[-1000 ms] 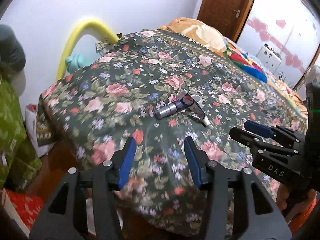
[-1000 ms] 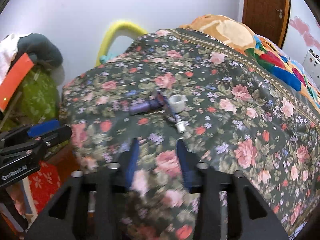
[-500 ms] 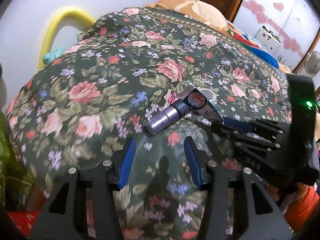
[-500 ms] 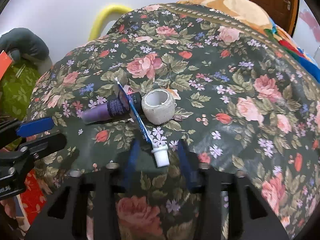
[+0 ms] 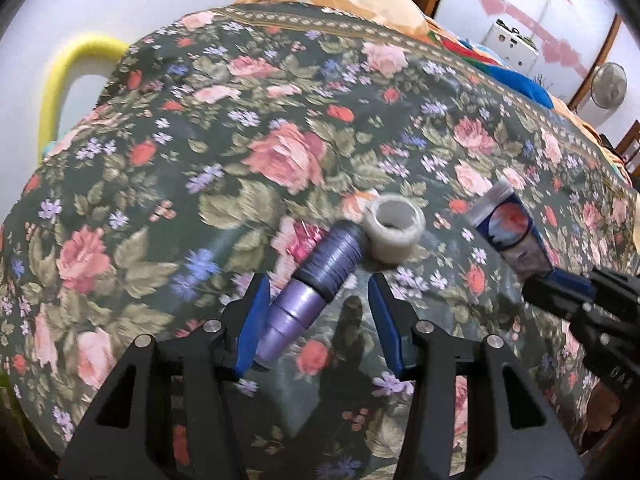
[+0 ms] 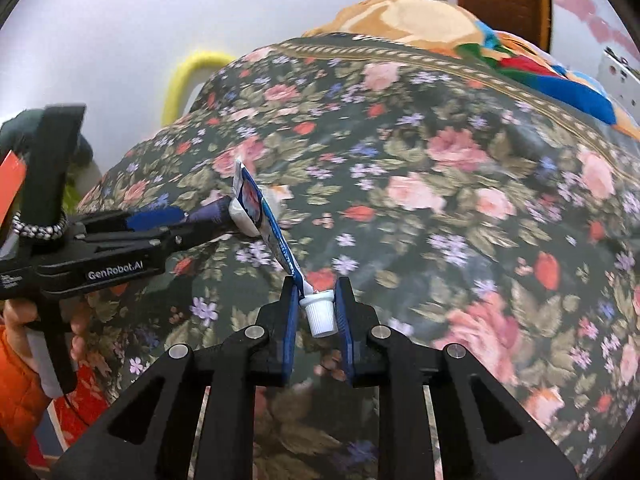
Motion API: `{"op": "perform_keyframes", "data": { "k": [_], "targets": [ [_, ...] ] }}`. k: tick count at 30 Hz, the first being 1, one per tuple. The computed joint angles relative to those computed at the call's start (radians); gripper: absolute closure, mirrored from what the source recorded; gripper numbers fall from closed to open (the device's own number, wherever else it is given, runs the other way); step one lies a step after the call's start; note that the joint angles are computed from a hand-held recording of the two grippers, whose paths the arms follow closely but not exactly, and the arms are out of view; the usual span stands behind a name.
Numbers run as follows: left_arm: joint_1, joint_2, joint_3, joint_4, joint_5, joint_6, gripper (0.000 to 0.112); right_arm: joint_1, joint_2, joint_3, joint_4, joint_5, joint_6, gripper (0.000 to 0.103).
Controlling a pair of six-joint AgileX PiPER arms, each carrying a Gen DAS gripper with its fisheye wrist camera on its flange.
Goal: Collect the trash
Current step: 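Grasp the purple tube with the left tool while the right tool grasps the toothpaste tube, then carry the purple tube and toothpaste tube in both tools over the bin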
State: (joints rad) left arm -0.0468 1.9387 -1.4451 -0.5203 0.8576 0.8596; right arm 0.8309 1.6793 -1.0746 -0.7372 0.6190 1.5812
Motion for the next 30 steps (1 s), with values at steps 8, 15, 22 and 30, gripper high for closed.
{"op": "perform_keyframes", "data": {
  "k": [8,15,22,30],
  "targets": [
    [-0.078,-0.082,0.162,0.071,-0.171,-0.028,0.090,0.014,-0.005,0.024,0.002,0.023,0.033,0.086],
    [-0.044,-0.150,0.200,0.051,-0.073,-0.080,0.090,0.073,-0.037,-0.007,0.002,0.122,0.049,0.086],
    [0.032,-0.368,0.307,0.001,0.026,-0.021,0.090,0.155,-0.069,-0.087,0.019,0.246,0.041,0.086],
    [0.180,-0.577,0.328,-0.048,0.173,0.059,0.090,0.304,-0.033,-0.293,0.011,0.451,0.012,0.086]
  ]
}}
